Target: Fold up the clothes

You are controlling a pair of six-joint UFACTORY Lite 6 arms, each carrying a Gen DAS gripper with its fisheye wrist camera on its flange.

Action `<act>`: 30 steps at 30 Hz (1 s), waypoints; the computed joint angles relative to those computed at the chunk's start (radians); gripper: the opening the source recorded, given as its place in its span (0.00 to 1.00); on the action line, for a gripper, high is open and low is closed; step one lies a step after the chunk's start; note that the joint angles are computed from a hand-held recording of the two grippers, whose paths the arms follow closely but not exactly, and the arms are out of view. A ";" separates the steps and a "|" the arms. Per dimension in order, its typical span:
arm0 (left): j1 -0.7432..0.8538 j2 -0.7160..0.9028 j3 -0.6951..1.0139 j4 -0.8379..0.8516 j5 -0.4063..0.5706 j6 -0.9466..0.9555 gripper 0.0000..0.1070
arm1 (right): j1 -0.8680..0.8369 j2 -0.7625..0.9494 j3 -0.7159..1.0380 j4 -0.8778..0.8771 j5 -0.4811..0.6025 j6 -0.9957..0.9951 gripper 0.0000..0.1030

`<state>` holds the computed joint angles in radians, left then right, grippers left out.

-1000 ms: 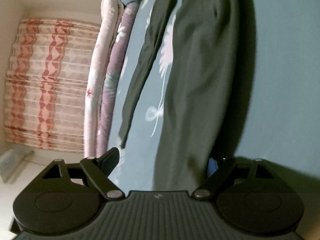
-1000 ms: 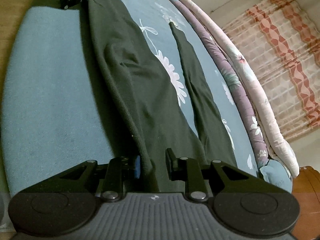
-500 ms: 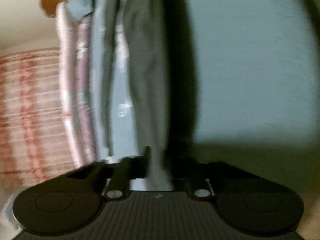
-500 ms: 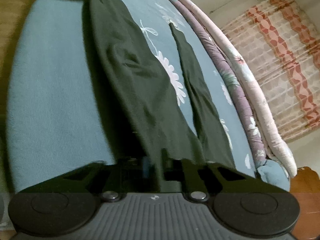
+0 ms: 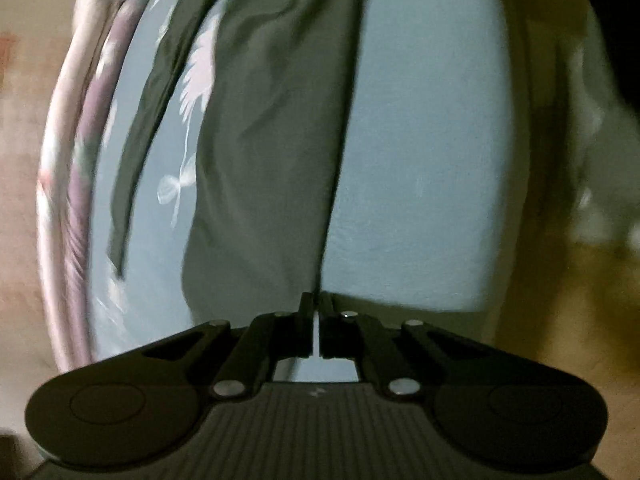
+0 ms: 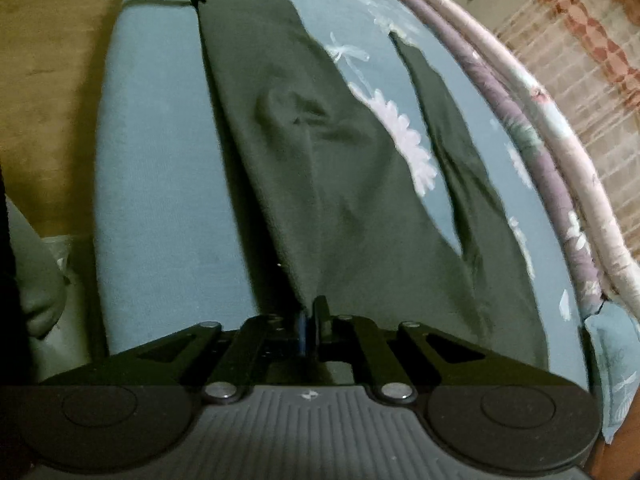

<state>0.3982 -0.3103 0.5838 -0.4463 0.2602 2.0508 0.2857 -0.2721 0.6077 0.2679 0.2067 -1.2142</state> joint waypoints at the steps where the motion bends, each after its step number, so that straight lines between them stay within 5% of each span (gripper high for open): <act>1: 0.015 0.000 0.035 0.049 0.059 -0.095 0.07 | -0.012 -0.012 0.010 0.046 0.039 -0.047 0.18; 6: 0.216 0.131 0.304 -0.063 0.330 -0.410 0.13 | -0.139 -0.031 0.099 0.254 0.240 -0.218 0.25; 11: 0.535 0.383 0.530 -0.353 0.574 -0.750 0.43 | -0.213 0.020 0.192 0.335 0.280 -0.175 0.29; 13: 0.643 0.474 0.574 -0.430 0.651 -0.861 0.45 | -0.222 0.026 0.207 0.374 0.280 -0.163 0.30; 20: 0.763 0.742 0.671 -0.611 0.691 -1.060 0.51 | -0.220 0.047 0.230 0.428 0.243 -0.114 0.36; 30: 0.768 0.939 0.725 -0.925 0.709 -0.872 0.63 | -0.165 0.057 0.267 0.329 0.214 0.038 0.37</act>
<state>1.1658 0.6284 1.3083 -1.3713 0.9688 1.1790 0.1202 -0.2154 0.8748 0.5968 0.4206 -1.1761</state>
